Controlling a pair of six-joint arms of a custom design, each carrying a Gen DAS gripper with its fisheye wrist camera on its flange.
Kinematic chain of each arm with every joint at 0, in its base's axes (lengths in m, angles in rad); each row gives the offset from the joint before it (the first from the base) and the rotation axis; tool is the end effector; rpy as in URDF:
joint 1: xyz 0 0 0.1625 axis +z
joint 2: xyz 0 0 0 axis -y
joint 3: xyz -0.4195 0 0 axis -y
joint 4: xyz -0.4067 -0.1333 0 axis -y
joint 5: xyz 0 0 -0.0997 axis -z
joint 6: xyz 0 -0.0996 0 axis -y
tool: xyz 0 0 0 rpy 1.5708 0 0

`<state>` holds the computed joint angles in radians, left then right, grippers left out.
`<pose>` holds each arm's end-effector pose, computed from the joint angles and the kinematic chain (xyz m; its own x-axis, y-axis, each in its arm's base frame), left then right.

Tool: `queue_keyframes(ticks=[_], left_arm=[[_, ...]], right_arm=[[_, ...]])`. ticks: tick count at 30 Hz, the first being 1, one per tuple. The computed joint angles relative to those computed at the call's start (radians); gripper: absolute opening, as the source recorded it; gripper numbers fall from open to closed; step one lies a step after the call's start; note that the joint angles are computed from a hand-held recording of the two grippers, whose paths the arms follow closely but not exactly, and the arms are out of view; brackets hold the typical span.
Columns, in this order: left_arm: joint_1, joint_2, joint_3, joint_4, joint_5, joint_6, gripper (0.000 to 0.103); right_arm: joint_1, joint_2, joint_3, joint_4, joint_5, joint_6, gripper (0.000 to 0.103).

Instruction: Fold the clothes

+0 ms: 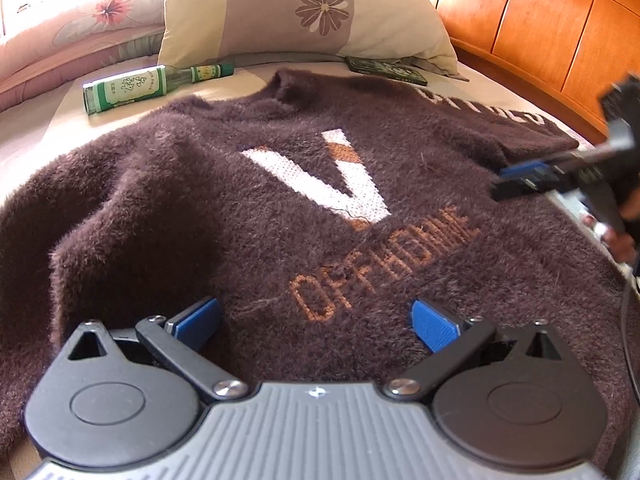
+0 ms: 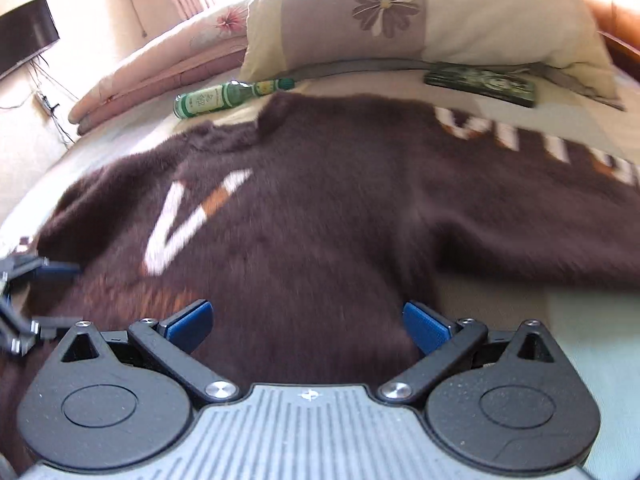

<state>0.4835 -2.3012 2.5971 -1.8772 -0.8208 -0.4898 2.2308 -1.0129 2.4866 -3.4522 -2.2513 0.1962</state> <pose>-0.0921 -0.2756 0.2846 -0.7223 0.3500 -0.5965 0.6182 0.7134 -0.3299 0.2911 -0.2598 0.0821 -0.8620 -0.1327 0.4892 -0.4025 0.7658 -0.5015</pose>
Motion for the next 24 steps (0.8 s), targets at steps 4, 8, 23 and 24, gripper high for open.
queue_keyframes(ticks=[4,8,23,24], left_arm=[[-0.021,-0.009,0.001,0.014,-0.005,-0.018,0.101],[-0.053,-0.027,0.004,0.038,-0.009,-0.027,0.102],[-0.076,-0.061,-0.012,0.131,-0.008,-0.082,0.102],[-0.079,-0.078,-0.013,0.132,-0.007,-0.086,0.102]], right_arm=[[0.097,-0.044,-0.012,0.19,-0.083,0.139,0.103],[0.148,0.024,-0.046,0.15,-0.113,0.089,0.103],[0.36,0.038,0.008,0.433,-0.287,0.483,0.103],[0.362,0.052,-0.008,0.417,-0.293,0.48,0.103]])
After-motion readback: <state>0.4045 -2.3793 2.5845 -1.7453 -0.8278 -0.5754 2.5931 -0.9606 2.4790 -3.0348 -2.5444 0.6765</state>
